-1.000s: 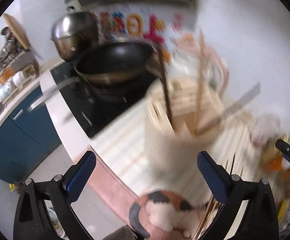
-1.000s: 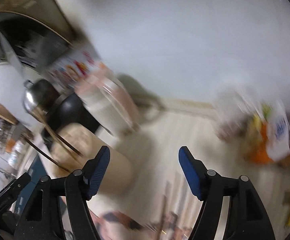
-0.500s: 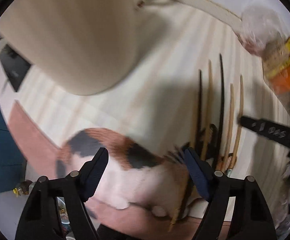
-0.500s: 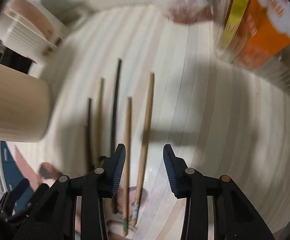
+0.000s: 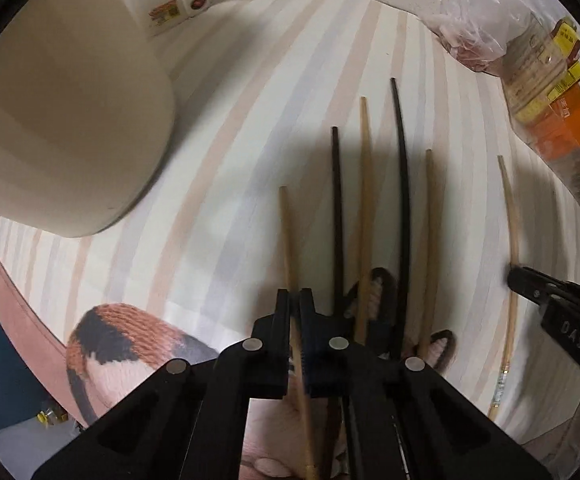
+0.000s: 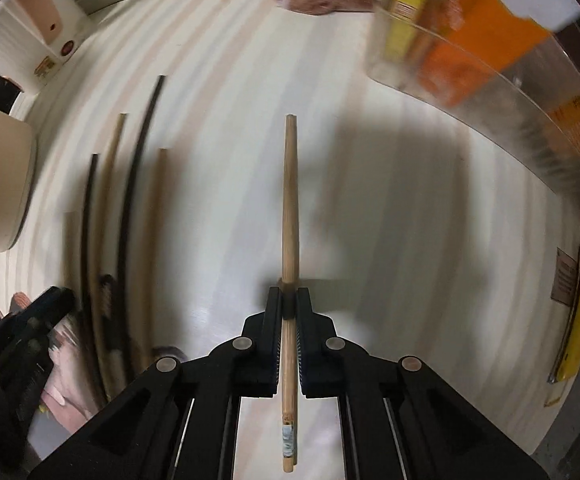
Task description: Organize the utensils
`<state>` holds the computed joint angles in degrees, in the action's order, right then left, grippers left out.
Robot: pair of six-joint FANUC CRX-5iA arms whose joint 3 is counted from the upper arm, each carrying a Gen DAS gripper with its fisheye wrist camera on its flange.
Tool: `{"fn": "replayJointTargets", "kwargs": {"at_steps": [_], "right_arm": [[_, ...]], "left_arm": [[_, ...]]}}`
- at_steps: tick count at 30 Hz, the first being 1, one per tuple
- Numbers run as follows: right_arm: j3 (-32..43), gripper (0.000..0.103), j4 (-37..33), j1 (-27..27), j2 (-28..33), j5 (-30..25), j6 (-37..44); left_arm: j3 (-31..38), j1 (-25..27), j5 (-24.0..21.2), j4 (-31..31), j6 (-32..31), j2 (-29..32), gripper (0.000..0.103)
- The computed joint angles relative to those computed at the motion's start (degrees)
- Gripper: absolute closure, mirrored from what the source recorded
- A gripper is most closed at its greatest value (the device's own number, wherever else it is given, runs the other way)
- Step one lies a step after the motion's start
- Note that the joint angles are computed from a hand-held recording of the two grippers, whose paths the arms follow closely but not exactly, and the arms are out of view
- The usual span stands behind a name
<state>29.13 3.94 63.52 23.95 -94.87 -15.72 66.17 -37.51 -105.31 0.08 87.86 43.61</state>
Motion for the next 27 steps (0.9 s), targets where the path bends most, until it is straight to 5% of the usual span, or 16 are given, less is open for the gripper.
{"fn": "replayJointTargets", "kwargs": {"at_steps": [7,13,16,18,22,27], "right_arm": [[-6.83,0.096,-0.38,1.28,-4.77,9.45,-2.15],[-4.48,0.096,-0.58,1.07,-2.97,8.24,0.48],[-1.91,0.096,-1.77,-0.07,-1.91,6.51,1.51],[-0.54,0.096,-2.74,-1.17,-1.3,5.89,2.08],[1.51,0.096,-4.16,-2.91,-0.08,4.62,3.84],[6.74,0.095,-5.19,-4.27,3.44,0.64,6.53]], "left_arm": [[-8.69,6.14,1.33,3.6,4.44,-4.98,0.103],[-10.9,7.74,1.3,2.95,4.44,-6.13,0.103],[-11.55,9.2,1.74,7.75,6.48,-5.54,0.1],[-10.73,9.8,0.83,10.65,8.22,-4.48,0.098],[-6.81,8.84,-0.43,11.38,9.45,-1.73,0.067],[4.87,4.39,-5.57,3.7,6.16,3.88,0.066]]}}
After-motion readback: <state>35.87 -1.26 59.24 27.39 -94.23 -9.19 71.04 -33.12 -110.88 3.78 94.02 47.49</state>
